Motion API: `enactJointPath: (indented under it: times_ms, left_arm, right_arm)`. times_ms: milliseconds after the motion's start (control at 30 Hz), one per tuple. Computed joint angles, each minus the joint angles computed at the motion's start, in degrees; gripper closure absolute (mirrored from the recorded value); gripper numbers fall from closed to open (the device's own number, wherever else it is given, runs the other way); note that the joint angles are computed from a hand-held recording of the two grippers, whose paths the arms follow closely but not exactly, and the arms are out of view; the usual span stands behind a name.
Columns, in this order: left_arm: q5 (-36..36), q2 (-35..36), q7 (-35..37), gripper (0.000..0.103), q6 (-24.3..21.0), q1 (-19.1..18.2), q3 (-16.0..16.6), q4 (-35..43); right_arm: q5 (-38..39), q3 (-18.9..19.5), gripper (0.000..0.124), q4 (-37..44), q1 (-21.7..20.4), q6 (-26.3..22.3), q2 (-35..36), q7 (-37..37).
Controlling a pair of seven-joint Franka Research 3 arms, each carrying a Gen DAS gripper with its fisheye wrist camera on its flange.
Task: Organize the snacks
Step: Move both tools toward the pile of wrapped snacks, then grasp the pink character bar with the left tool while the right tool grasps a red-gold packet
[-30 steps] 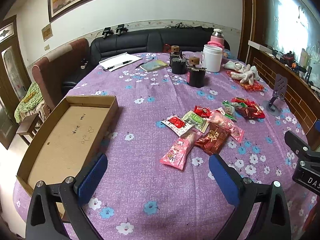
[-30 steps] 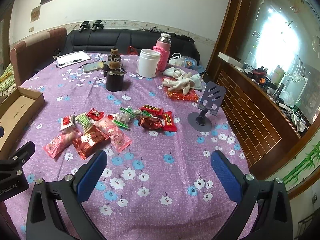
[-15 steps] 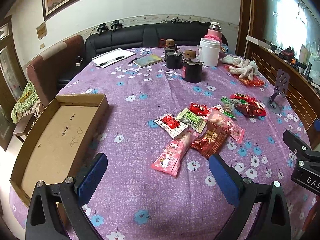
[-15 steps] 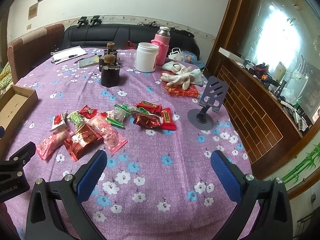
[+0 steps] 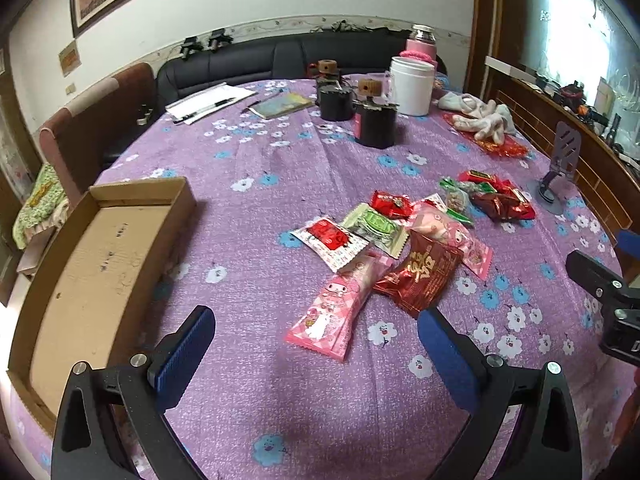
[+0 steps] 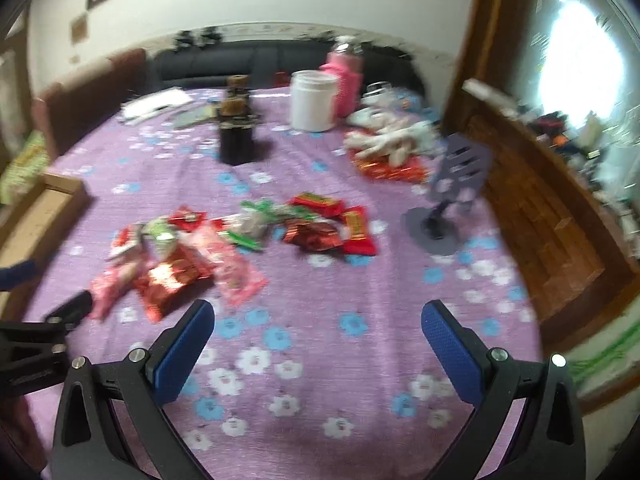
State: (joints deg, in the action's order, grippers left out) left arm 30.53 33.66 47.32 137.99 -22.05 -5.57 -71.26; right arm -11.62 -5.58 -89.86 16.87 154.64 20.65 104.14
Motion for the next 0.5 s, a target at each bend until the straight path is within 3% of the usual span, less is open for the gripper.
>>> enactJointPath:
  times_ms: [133, 333, 500]
  left_arm:
    - [-3.79, 1.87, 5.28, 0.001, 0.56, 1.95, -2.13, 1.70]
    - [-11.82, 5.27, 12.75, 0.001, -0.21, 5.02, -4.59, 5.47]
    - [-13.76, 5.83, 13.91, 0.001, 0.40, 5.21, -3.23, 6.05]
  right_arm:
    - [23.48, 11.02, 0.021, 1.83, -10.50, -1.35, 1.89, -18.26]
    - [32.34, 10.94, 0.021, 4.03, -11.18, -2.14, 3.63, -26.45]
    - [35.11, 10.62, 0.021, 6.29, -10.17, -3.64, 5.26, -30.84]
